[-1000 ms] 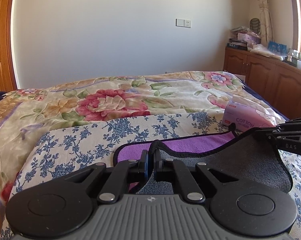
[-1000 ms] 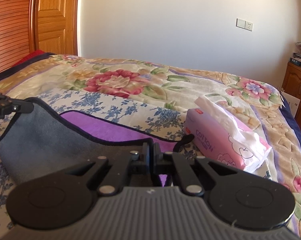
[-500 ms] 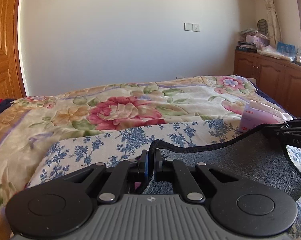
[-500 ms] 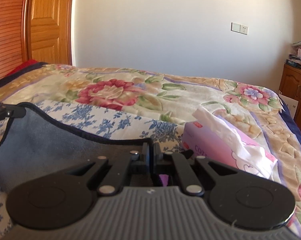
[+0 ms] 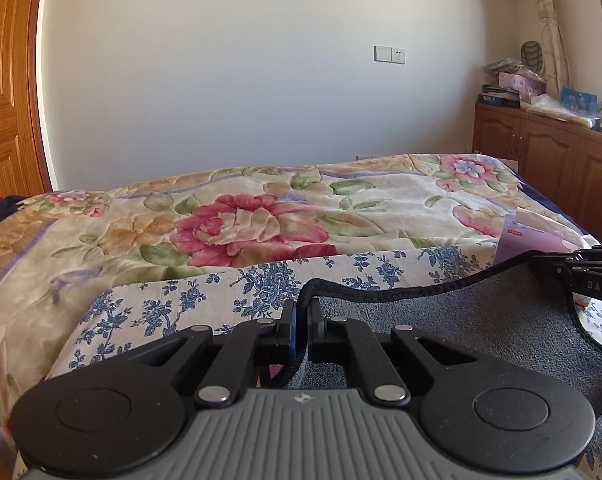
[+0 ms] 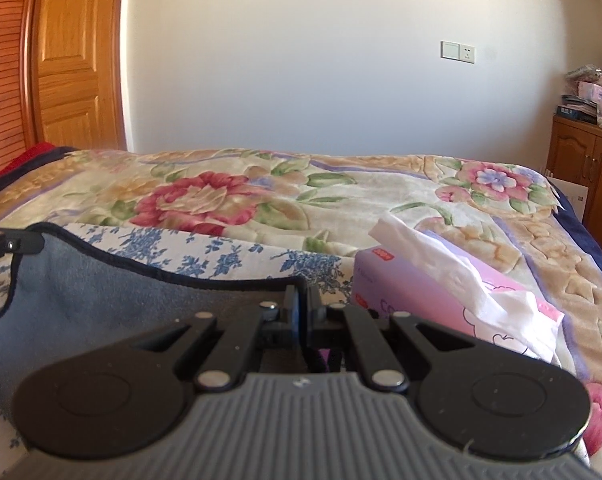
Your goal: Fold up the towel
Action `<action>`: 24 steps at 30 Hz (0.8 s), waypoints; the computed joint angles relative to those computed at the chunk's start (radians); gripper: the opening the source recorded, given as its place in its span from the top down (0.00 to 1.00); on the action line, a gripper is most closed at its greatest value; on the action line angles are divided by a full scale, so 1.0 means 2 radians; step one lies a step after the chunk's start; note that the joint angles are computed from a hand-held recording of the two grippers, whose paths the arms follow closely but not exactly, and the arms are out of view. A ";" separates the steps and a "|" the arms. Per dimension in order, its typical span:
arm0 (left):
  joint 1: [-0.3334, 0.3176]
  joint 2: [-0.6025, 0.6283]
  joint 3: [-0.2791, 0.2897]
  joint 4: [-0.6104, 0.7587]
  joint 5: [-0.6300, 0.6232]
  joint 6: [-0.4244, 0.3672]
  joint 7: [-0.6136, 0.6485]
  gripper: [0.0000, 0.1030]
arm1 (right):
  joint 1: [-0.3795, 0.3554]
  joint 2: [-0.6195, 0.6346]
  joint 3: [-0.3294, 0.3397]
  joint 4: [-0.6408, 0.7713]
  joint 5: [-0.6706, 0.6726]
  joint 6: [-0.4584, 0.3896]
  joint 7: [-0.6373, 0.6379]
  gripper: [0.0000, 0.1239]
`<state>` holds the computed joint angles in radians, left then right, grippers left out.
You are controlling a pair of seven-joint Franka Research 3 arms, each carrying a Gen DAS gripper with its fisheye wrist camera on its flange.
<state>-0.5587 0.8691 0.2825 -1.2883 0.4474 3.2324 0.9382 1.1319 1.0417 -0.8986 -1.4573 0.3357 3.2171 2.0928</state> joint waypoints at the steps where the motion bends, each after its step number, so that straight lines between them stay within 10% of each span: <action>1: 0.003 0.004 -0.004 0.006 -0.001 -0.004 0.002 0.94 | -0.002 0.003 0.000 0.003 0.001 -0.002 0.001 0.97; 24: 0.076 0.093 -0.118 0.163 0.026 -0.130 0.075 0.92 | -0.047 -0.005 0.039 0.038 -0.115 -0.058 0.077 0.96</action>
